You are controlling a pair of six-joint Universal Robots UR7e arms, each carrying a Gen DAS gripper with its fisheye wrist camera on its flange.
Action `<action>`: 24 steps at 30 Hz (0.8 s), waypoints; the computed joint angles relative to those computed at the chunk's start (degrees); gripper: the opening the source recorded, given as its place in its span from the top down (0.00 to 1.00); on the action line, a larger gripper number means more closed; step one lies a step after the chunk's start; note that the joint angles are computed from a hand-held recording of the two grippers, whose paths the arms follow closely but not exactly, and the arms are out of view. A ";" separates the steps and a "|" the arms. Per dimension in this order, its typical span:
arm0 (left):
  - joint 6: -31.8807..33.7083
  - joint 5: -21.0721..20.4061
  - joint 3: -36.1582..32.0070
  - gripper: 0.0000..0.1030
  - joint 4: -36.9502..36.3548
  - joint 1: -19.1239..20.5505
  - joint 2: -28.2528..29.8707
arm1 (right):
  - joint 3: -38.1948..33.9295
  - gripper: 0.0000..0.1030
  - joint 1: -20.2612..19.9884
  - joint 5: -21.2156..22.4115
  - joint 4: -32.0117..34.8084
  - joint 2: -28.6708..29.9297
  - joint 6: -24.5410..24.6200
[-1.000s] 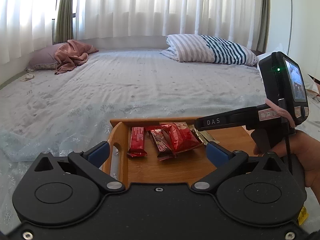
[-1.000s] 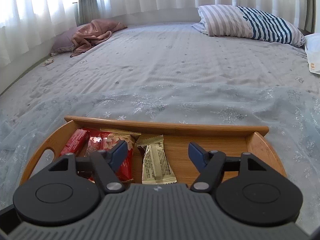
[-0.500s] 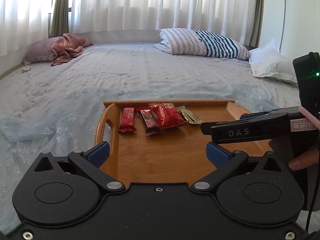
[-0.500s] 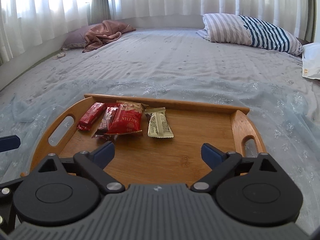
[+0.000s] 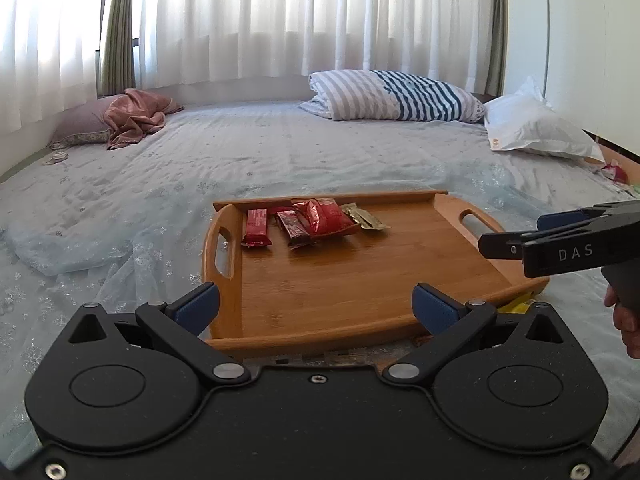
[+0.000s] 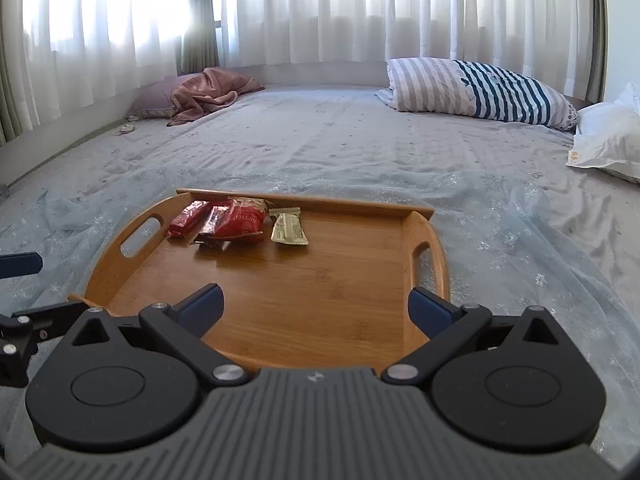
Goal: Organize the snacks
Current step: 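Withdraw both tools and grasp the yellow chip bag with the right tool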
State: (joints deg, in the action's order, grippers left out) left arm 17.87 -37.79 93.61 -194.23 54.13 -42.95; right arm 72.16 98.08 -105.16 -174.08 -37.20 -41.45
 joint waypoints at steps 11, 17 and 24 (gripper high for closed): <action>-11.27 -3.95 8.61 0.00 1.26 -1.09 -3.14 | 10.42 0.10 -2.93 -4.95 -6.69 -3.82 2.15; -19.90 -3.55 10.83 0.01 5.26 0.09 -4.23 | 12.06 0.18 -3.86 -5.46 -7.67 -3.68 2.93; -20.29 -0.86 11.43 0.02 6.18 -0.35 -3.59 | 12.77 0.24 -3.83 -5.76 -10.41 -2.68 0.12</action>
